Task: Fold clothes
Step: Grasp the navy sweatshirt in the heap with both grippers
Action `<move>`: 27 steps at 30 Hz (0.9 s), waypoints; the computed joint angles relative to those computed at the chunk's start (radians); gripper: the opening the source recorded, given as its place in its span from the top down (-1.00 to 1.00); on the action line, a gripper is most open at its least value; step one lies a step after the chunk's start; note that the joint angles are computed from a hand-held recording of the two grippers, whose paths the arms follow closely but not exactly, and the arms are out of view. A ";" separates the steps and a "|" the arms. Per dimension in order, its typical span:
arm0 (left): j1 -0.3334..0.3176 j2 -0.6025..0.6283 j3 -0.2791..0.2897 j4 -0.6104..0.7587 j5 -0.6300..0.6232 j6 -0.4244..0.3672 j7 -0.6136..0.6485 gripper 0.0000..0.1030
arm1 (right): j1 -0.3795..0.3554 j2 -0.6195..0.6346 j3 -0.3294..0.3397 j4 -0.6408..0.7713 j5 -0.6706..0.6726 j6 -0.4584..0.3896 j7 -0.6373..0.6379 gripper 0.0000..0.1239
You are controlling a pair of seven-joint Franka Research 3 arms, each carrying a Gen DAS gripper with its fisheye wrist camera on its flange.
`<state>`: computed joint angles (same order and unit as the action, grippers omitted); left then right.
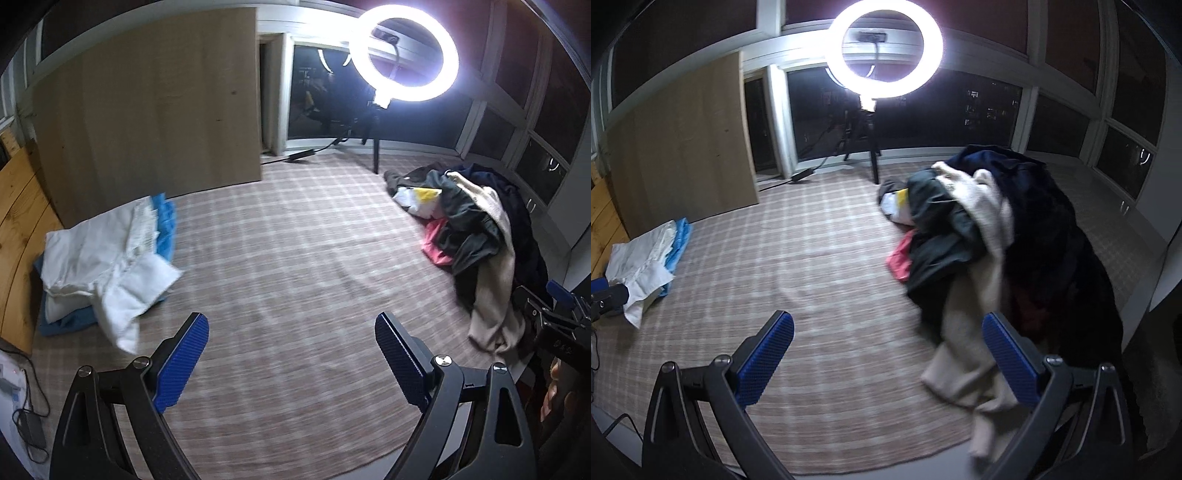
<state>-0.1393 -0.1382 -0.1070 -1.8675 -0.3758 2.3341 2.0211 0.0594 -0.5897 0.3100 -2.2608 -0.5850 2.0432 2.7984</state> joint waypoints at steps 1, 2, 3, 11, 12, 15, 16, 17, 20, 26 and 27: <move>-0.009 0.004 -0.003 0.013 -0.014 -0.021 0.021 -0.77 | 0.003 -0.028 -0.024 -0.027 0.000 0.014 -0.021 -0.66; -0.015 0.002 -0.017 0.011 -0.003 -0.013 -0.006 -0.77 | 0.001 -0.057 -0.047 -0.053 0.001 0.031 -0.044 -0.66; -0.023 0.002 -0.030 0.011 0.010 -0.004 -0.035 -0.77 | -0.005 -0.086 -0.067 -0.080 0.003 0.049 -0.071 -0.66; -0.095 0.042 -0.103 0.050 0.126 0.038 -0.270 -0.77 | -0.118 -0.251 -0.241 -0.237 0.003 0.220 -0.329 -0.66; -0.105 0.049 -0.112 0.057 0.142 0.042 -0.296 -0.77 | -0.135 -0.254 -0.267 -0.242 -0.002 0.247 -0.372 -0.66; -0.136 0.085 -0.135 0.100 0.182 0.031 -0.359 -0.77 | -0.185 -0.229 -0.322 -0.226 -0.006 0.315 -0.479 -0.66; -0.146 0.100 -0.143 0.118 0.193 0.025 -0.376 -0.77 | -0.196 -0.213 -0.341 -0.214 0.001 0.340 -0.513 -0.66; -0.155 0.117 -0.150 0.140 0.203 0.021 -0.386 -0.77 | -0.207 -0.195 -0.360 -0.202 0.009 0.363 -0.547 -0.66; -0.182 0.180 -0.172 0.217 0.227 0.010 -0.410 -0.77 | -0.230 -0.120 -0.399 -0.152 0.038 0.422 -0.649 -0.66; -0.256 0.400 -0.220 0.496 0.297 -0.076 -0.420 -0.77 | -0.234 0.076 -0.462 -0.034 0.176 0.471 -0.839 -0.56; -0.273 0.435 -0.223 0.541 0.323 -0.084 -0.423 -0.77 | -0.239 0.100 -0.463 -0.021 0.195 0.469 -0.863 -0.40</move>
<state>-0.4128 0.2971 -0.3303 -1.3263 -0.0532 2.2506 1.5977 -0.1794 -0.4896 -0.1529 -2.2816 -0.3904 2.5122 1.9358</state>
